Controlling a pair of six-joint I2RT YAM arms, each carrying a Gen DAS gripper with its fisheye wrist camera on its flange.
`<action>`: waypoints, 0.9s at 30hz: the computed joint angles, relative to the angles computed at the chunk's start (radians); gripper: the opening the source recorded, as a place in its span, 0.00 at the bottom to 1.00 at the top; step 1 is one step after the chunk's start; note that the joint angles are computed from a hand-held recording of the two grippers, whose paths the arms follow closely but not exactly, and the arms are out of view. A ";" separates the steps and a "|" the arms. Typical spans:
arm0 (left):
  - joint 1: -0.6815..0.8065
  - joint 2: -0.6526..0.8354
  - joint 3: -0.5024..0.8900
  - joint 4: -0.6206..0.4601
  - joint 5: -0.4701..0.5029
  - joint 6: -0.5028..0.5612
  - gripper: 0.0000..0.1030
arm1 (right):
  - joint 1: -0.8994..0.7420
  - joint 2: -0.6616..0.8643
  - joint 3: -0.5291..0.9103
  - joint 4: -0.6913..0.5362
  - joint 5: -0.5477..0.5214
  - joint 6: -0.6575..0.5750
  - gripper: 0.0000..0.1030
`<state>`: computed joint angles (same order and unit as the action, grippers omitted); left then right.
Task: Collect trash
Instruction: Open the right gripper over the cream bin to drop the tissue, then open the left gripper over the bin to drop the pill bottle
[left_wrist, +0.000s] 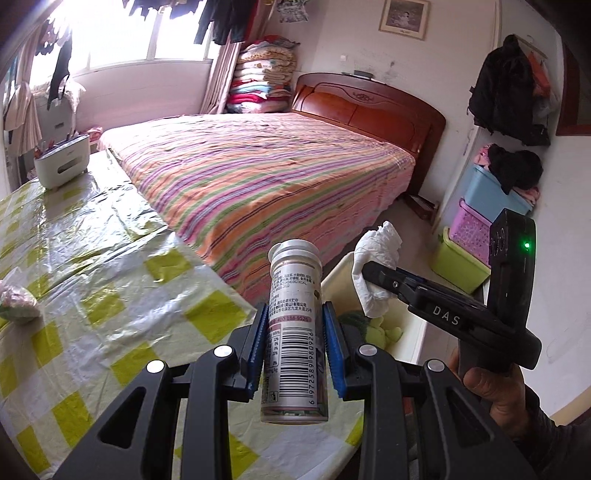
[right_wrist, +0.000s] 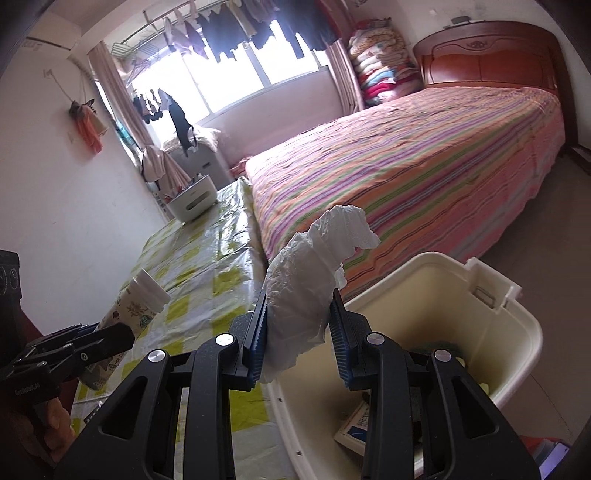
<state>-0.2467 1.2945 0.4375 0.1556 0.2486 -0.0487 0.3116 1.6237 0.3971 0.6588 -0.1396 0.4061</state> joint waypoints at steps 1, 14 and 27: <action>-0.014 0.012 0.005 0.008 -0.007 -0.004 0.27 | -0.009 -0.005 -0.007 0.004 -0.004 0.002 0.30; -0.120 0.142 0.065 0.059 -0.045 -0.025 0.27 | -0.074 0.012 -0.034 0.017 0.016 0.027 0.62; -0.165 0.233 0.113 0.081 -0.042 -0.041 0.27 | -0.156 -0.069 -0.117 0.126 -0.014 0.110 0.69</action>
<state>-0.4119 1.5271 0.5509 0.2370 0.2071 -0.0901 0.1558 1.5549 0.2802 0.7852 -0.1532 0.5157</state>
